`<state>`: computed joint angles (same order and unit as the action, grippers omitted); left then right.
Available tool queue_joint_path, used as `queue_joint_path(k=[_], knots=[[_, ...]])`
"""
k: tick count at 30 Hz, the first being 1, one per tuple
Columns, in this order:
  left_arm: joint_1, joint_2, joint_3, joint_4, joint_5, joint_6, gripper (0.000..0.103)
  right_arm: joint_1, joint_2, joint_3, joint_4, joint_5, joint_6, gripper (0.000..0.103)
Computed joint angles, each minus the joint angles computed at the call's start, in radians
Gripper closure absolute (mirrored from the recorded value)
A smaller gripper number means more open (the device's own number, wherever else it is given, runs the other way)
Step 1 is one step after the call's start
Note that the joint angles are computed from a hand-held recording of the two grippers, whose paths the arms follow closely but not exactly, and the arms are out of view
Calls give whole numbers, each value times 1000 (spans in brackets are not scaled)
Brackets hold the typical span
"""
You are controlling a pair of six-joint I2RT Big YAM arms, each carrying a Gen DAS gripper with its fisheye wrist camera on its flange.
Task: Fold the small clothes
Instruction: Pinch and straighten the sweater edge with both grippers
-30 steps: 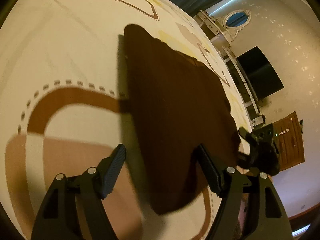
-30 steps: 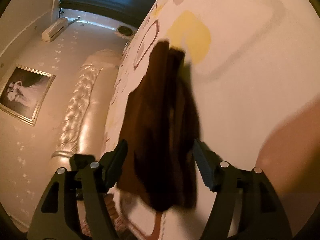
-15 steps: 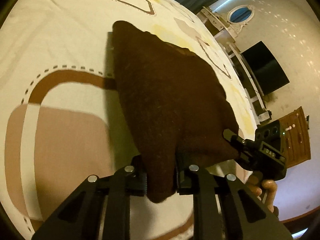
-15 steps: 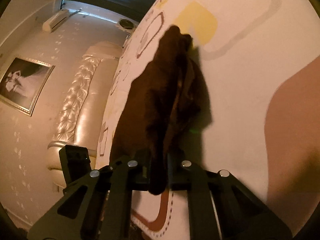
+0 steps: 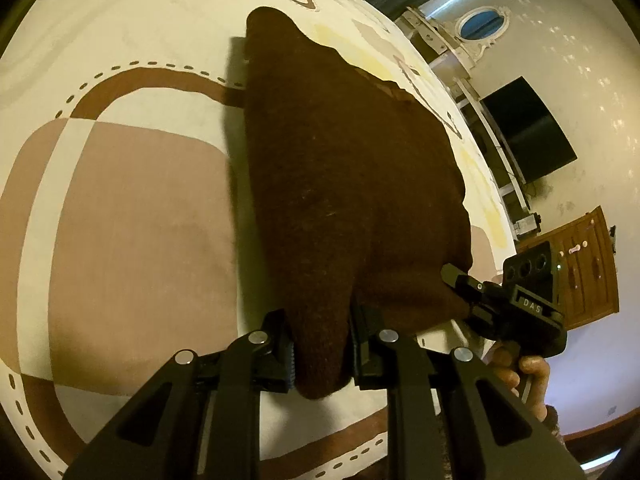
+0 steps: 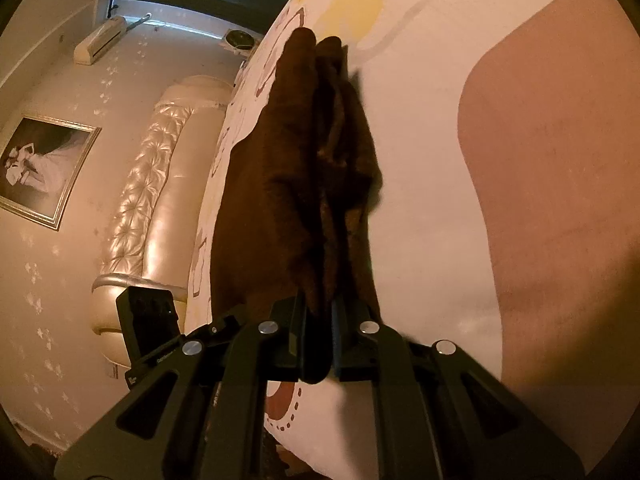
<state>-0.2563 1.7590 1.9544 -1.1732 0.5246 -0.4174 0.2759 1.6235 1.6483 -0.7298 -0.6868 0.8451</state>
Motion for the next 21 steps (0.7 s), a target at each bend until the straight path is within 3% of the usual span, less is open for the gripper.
queue_joint_path(k=[15,18,21], knots=[[-15,-41,-50,32,-27,-10,79,-9,-35,-73,71,-3,56,94],[-22,-58,-64,40,-46,-8,70,-21,-45,-88,75,-9,65,92],[-33,-80,-81,43,-68,12,50,-25,-64,-112,89,-7,93,90]])
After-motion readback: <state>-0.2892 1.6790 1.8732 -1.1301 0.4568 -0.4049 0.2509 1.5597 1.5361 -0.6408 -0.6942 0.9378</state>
